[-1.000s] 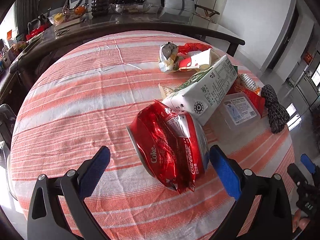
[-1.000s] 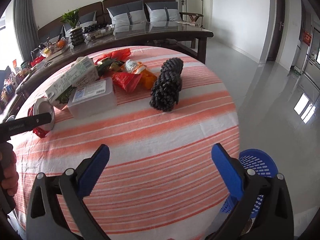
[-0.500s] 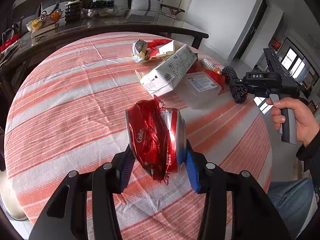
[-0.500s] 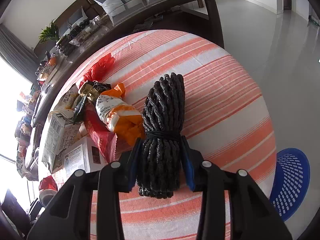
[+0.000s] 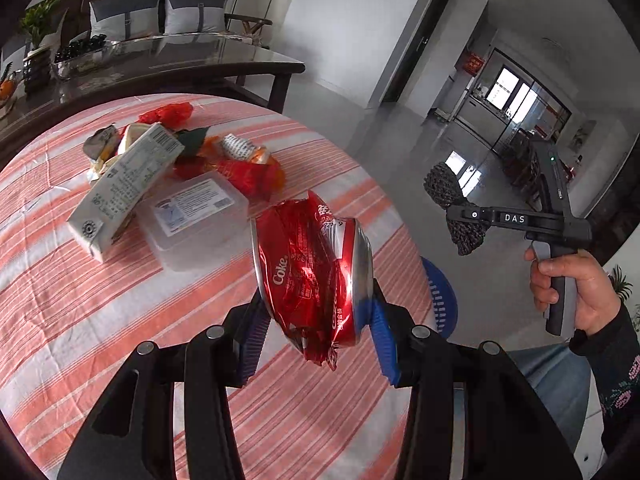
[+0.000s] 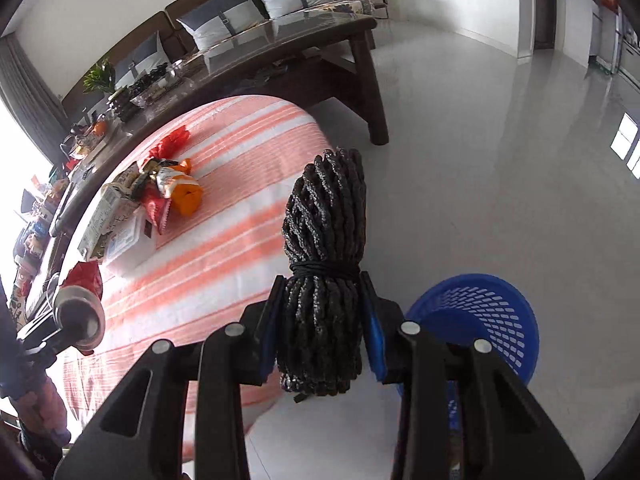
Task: Collect trash
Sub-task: 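Carry both items to the blue basket and open both tools to drop them, then move both tools back over the table toward the milk carton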
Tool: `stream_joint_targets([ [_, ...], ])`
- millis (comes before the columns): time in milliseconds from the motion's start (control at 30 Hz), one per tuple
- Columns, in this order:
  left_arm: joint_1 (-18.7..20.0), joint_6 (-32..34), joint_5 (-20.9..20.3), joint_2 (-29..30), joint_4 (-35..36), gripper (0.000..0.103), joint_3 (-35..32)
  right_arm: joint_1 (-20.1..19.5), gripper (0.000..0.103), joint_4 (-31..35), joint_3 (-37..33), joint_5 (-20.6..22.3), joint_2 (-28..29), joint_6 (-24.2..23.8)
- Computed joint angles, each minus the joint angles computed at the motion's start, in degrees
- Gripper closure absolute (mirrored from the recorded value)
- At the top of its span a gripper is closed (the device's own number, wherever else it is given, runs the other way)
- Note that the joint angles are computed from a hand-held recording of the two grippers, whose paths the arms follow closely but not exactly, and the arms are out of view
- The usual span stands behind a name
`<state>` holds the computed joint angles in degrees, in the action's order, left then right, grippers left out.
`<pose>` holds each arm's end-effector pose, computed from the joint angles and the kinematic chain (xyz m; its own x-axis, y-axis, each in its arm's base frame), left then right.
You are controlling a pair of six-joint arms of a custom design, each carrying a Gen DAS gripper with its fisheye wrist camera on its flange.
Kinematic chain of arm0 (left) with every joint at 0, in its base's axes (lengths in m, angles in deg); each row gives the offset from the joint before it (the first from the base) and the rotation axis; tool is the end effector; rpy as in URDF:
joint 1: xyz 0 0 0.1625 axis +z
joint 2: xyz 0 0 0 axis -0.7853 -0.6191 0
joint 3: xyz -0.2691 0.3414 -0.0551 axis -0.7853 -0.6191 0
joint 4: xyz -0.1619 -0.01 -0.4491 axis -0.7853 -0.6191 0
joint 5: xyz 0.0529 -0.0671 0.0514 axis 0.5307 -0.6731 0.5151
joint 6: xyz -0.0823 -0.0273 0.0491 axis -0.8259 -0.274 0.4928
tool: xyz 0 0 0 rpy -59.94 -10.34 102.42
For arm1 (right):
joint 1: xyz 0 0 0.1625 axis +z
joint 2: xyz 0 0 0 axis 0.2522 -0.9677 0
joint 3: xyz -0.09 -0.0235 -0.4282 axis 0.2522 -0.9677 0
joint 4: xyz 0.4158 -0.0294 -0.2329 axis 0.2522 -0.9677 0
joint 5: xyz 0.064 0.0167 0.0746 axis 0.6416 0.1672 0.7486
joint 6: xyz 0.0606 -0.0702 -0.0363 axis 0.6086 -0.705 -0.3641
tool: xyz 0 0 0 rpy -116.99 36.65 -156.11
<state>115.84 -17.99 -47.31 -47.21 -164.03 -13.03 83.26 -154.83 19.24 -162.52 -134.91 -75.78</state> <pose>-0.2577 -0.8656 0.2281 -0.6562 0.7247 -0.2103 0.7544 0.6372 -0.1580 0.1716 -0.7276 0.2850 -0.8265 0.3208 0.4627 -0.0932 0.7325 -0.6744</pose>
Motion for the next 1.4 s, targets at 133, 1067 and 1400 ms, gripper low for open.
stream_joint_targets([
  [133,-3.13,0.94,-3.92,3.01,2.93,0.056,-0.88,-3.54,0.068,-0.37,7.66,-2.37,-6.23,3.53],
  [1067,-9.06,3.41,-5.47,15.23,-14.21,0.005,2.26,-13.10,0.023,-15.18,18.23,-4.84,-13.31,2.88],
  [1400,-6.62,5.42,4.28,-0.05,-15.24,0.005,15.15,-1.45,0.010,-41.77,11.00,-9.42,-0.11,-20.68],
])
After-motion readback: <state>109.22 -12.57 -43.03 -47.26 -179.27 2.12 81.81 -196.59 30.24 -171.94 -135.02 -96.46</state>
